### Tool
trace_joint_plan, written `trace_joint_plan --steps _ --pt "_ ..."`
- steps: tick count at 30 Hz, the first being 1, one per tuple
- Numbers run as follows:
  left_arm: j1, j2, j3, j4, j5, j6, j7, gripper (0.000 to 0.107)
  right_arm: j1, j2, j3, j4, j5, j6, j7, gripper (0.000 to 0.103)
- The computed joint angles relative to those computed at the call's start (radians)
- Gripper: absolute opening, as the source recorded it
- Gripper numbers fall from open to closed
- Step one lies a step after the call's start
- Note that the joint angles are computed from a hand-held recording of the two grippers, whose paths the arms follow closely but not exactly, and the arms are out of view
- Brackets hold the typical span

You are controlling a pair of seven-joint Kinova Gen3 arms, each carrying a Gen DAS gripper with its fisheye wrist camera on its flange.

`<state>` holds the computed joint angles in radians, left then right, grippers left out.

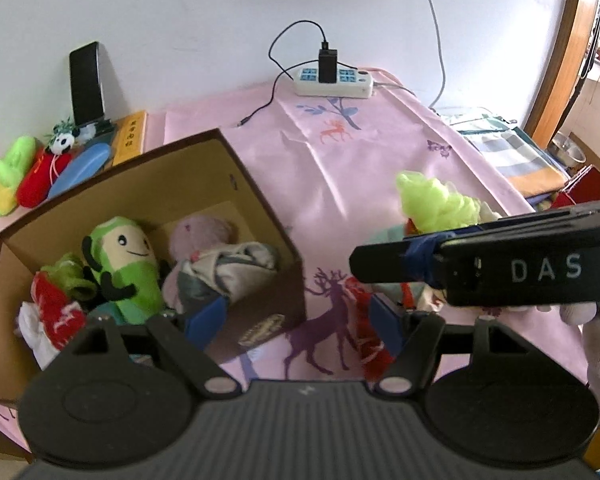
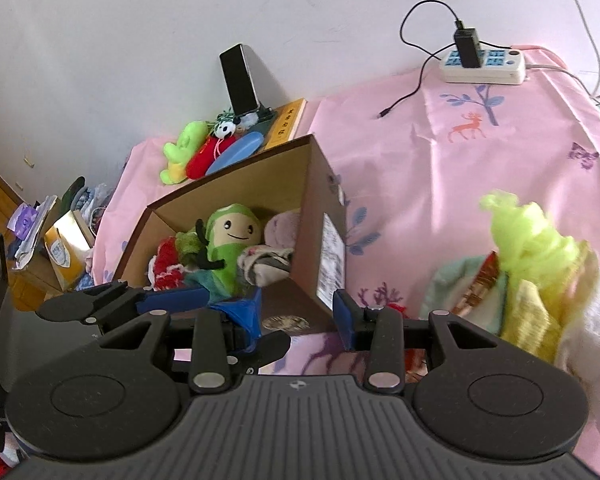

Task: Organize soft objects
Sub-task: 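Move both grippers to the red fluffy toy and close on it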

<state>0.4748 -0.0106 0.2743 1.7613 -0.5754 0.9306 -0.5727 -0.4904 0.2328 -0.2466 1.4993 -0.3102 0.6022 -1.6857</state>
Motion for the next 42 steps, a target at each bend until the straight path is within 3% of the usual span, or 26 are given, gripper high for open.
trace_joint_plan --steps 14,20,27,34,36,42 --pt "0.137 0.124 -0.014 -0.079 -0.028 0.049 0.09 0.072 0.072 -0.085 0.012 0.164 -0.064 -0.038 0.109 0.024" --pt "0.163 0.149 -0.033 -0.059 0.014 0.002 0.068 0.072 0.087 -0.099 0.026 0.217 -0.07 -0.037 0.124 0.023" --pt "0.181 0.181 -0.056 -0.028 0.046 -0.04 0.062 0.072 0.137 -0.075 0.01 0.261 -0.199 -0.042 0.208 0.023" --pt "0.232 0.194 -0.075 0.028 -0.102 -0.099 0.105 0.072 0.209 -0.022 -0.023 0.279 -0.406 -0.038 0.335 0.024" --pt "0.218 0.207 -0.083 0.035 -0.103 -0.118 0.088 0.072 0.222 0.0 -0.031 0.275 -0.453 -0.037 0.357 0.024" --pt "0.169 0.202 -0.108 0.072 -0.053 -0.217 0.035 0.072 0.196 0.032 -0.028 0.252 -0.415 -0.061 0.3 0.024"
